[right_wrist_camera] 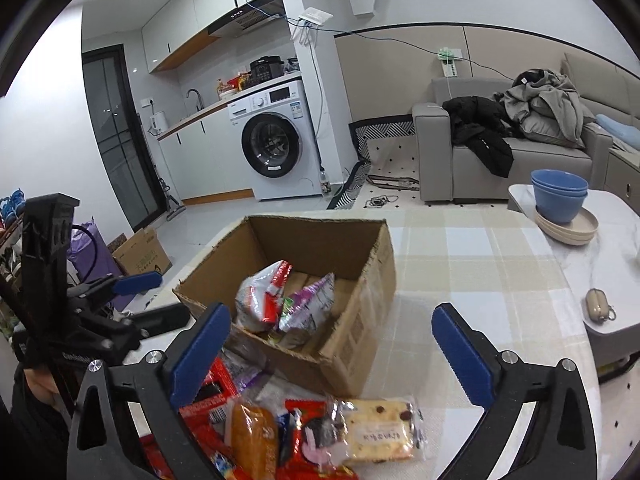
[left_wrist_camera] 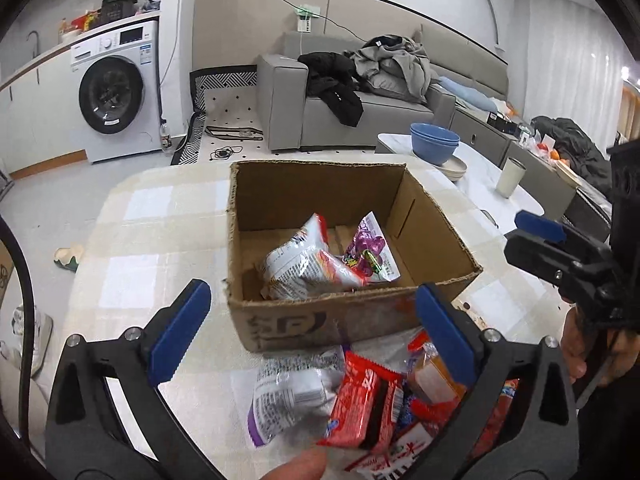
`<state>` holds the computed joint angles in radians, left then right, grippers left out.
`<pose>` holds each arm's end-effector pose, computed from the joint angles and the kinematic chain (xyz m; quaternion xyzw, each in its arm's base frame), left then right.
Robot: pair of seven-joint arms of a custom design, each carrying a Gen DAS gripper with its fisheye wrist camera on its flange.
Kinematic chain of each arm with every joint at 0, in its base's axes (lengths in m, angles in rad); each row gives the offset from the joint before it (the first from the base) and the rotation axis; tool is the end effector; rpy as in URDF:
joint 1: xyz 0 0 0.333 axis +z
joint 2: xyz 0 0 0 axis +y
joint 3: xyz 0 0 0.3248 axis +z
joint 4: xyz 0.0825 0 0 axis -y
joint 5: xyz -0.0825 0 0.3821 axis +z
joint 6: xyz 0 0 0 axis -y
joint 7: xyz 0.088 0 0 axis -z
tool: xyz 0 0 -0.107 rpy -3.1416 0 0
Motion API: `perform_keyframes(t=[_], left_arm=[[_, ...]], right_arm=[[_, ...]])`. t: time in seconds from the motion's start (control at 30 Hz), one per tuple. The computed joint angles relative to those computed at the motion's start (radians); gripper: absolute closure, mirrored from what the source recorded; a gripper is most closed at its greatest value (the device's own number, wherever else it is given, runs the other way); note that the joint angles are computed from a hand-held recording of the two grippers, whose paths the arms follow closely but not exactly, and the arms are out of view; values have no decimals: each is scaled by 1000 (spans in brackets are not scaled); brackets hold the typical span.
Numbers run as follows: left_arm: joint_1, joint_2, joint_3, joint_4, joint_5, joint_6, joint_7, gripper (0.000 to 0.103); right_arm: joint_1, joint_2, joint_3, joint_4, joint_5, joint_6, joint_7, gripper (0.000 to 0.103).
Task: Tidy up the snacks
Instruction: 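Open both grippers to drop the bags into the box, then move both grippers back toward the remaining snack pile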
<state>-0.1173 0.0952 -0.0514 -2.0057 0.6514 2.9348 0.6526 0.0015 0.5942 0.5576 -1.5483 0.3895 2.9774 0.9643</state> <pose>0.6010 -0.1408 0.5087 -0.6914 0.5832 -0.3289 0.2715 0.6899 0.2862 0.4491 -0.7767 0.4196 -0.1414 0.4480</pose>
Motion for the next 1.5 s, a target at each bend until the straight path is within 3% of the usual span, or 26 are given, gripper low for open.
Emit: perform_keyframes(t=[0.17,0.5,0.83,0.93,1.1,1.5], left_arm=[[17,-82,-17,-87,53,-7,-65,1],[108,-183,-119,-197,90,-7,-145,1],[160,-267,-197,-280,32,-9,-118,1],[179,-292,-221,-305,17,-8,-123,1],[208,-337,-253,-354,-26,10,-121,1],[264,-398,-333,-445,-148,37,-66,1]], right_arm=[[-86,-51,61,-101,74,7,-50,1],[-212,-112,173,-234,259,24,-196,1],[-233,-201,195,-324,478,15,-370,1],[-271,-228,232,-340,599,-12,-467,1],[-250,-282,206,-358,682,-56,-541,1],[-74,-311,29,-365,626,-145,-516,1]])
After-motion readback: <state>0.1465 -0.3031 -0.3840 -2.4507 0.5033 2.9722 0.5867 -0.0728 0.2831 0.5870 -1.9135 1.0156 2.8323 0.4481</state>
